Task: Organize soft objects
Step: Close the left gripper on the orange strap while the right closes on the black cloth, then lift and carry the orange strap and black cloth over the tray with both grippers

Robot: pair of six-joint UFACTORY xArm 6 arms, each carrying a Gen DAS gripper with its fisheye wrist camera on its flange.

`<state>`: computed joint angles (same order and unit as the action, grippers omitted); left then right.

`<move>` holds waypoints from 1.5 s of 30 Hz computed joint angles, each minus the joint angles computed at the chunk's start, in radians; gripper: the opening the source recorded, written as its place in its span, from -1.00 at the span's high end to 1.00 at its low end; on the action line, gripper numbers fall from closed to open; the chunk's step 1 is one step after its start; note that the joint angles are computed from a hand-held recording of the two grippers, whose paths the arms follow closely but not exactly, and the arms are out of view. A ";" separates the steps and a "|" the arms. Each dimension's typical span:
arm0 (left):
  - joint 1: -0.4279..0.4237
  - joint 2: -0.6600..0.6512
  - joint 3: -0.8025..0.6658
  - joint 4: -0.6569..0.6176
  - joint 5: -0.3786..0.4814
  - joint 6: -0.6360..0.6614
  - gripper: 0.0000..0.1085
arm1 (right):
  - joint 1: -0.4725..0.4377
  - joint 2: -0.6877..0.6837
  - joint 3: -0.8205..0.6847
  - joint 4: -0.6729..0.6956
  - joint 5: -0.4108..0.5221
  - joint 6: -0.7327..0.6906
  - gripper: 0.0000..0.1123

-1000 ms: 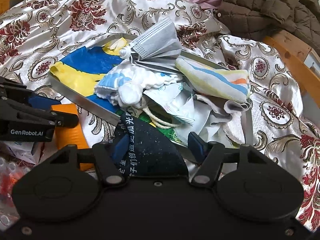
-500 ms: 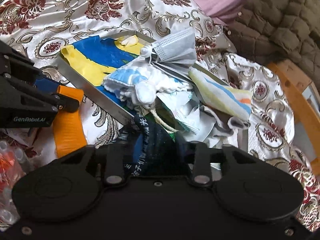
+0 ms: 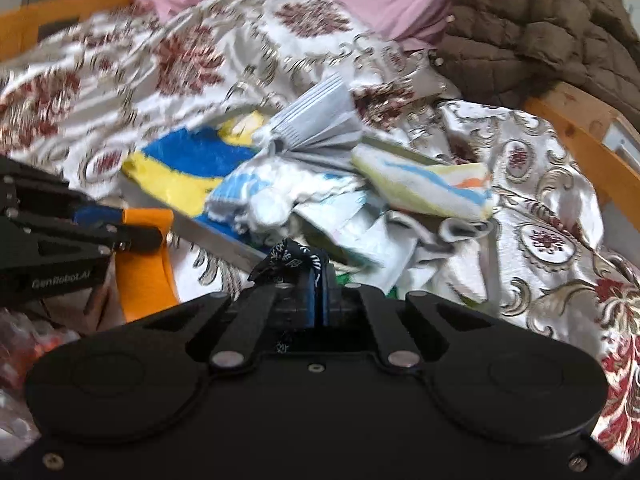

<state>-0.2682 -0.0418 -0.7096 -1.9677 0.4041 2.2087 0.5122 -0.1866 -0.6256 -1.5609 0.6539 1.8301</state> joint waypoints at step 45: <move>0.028 0.326 -0.416 -0.313 -0.168 0.058 0.70 | 0.039 0.041 0.007 -0.605 0.227 0.817 1.00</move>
